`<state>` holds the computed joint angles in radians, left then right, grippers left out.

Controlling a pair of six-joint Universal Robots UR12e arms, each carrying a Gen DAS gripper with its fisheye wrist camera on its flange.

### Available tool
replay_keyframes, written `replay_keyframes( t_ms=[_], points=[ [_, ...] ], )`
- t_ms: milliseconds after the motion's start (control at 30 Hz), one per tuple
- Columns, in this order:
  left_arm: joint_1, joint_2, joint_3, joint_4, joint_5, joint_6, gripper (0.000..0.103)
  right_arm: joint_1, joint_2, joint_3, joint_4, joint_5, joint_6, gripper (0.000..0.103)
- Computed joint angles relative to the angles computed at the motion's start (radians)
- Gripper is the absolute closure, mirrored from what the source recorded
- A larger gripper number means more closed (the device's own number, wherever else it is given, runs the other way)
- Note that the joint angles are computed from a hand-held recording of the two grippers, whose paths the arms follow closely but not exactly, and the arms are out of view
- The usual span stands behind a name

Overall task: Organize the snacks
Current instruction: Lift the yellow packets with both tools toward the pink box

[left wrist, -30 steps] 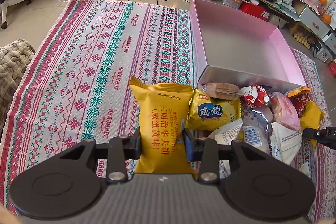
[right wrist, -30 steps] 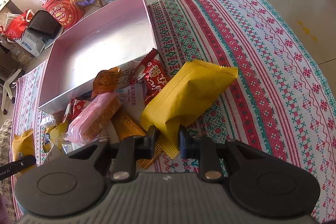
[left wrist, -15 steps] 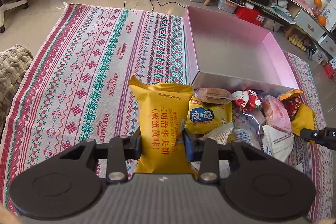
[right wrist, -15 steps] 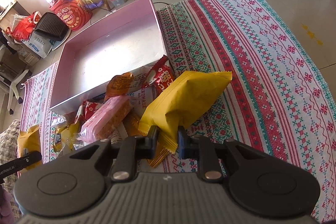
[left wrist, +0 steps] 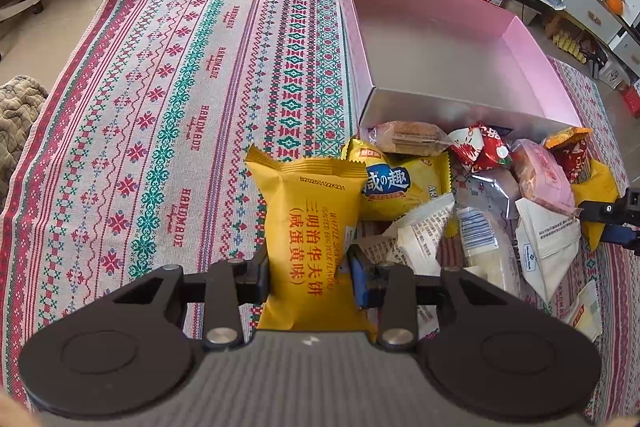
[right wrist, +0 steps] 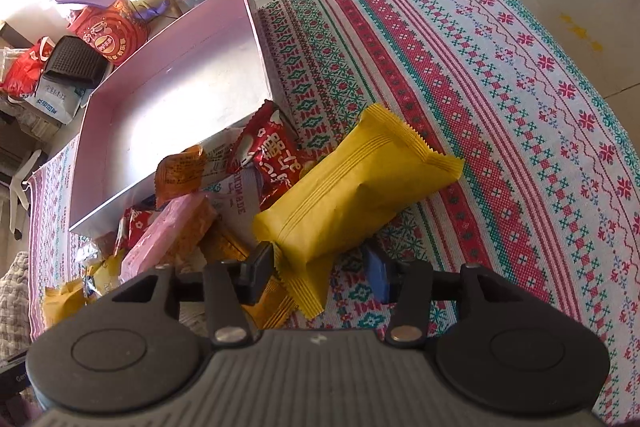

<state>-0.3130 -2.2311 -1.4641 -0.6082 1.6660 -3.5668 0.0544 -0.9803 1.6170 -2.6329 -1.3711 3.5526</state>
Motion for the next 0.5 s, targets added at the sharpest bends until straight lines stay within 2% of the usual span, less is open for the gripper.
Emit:
replay_keyframes(
  t_ms=[100,167,267,333,433,500],
  points=[
    [-0.006,-0.001,0.002,0.000,0.023,0.021,0.059,0.019,-0.010,-0.003,0.003,-0.090,-0.063,0.047],
    [-0.012,-0.001,0.002,0.008,0.043,0.043,0.059,0.036,-0.016,0.004,-0.034,-0.162,-0.124,0.040],
    [-0.020,0.001,0.000,0.019,0.061,0.070,0.059,0.028,-0.013,0.004,-0.057,-0.134,-0.111,0.032],
    [-0.024,0.001,-0.002,0.022,0.071,0.082,0.059,0.015,-0.002,-0.003,-0.062,-0.095,-0.053,0.032],
    [-0.030,-0.004,0.002,0.023,0.079,0.095,0.059,0.009,0.017,-0.018,-0.049,-0.085,0.031,0.032],
    [-0.033,-0.007,0.004,0.025,0.084,0.106,0.059,0.008,0.027,-0.022,-0.049,-0.072,0.054,0.034]
  ],
)
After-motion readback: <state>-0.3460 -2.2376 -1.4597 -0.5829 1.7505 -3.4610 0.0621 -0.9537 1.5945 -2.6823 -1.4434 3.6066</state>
